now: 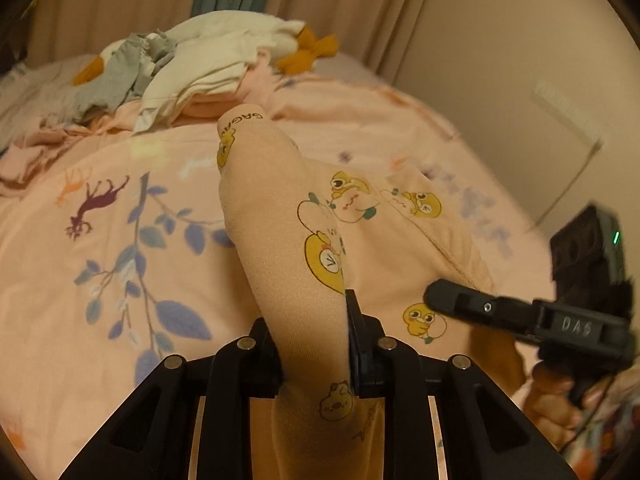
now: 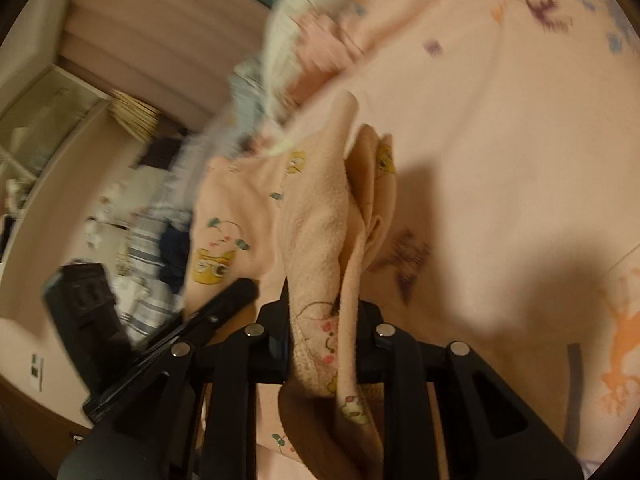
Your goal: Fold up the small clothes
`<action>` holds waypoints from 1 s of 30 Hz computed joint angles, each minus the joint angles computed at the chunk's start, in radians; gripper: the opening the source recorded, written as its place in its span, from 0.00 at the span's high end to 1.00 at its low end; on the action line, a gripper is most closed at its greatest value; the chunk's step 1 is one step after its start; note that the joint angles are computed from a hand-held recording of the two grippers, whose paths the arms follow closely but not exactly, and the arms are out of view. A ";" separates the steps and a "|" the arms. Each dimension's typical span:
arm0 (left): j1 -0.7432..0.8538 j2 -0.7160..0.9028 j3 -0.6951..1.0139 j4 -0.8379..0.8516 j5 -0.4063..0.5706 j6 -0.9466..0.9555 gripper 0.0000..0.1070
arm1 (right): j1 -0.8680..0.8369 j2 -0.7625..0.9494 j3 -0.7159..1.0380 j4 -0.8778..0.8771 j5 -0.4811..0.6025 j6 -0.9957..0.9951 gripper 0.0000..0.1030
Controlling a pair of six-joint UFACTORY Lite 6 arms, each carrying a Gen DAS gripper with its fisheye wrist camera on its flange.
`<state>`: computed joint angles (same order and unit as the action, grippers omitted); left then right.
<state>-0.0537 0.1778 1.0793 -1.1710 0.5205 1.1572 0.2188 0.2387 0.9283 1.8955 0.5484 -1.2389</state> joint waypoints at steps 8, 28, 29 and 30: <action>0.041 -0.206 -0.044 0.053 0.101 -0.075 0.79 | 0.056 -0.311 -0.148 0.135 -0.002 -0.094 0.79; 0.392 -0.167 -0.030 0.001 0.216 0.116 0.79 | 0.409 0.015 0.341 0.023 -0.324 0.032 0.78; 0.389 -0.177 -0.033 0.014 0.208 0.105 0.79 | 0.410 0.026 0.357 -0.026 -0.322 0.077 0.78; 0.388 -0.194 -0.041 0.028 0.204 0.087 0.79 | 0.411 0.035 0.367 -0.044 -0.318 0.096 0.78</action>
<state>0.3339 -0.0164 1.0380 -1.1428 0.7248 1.2442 0.6297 0.2736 1.2954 1.8512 0.2299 -1.1426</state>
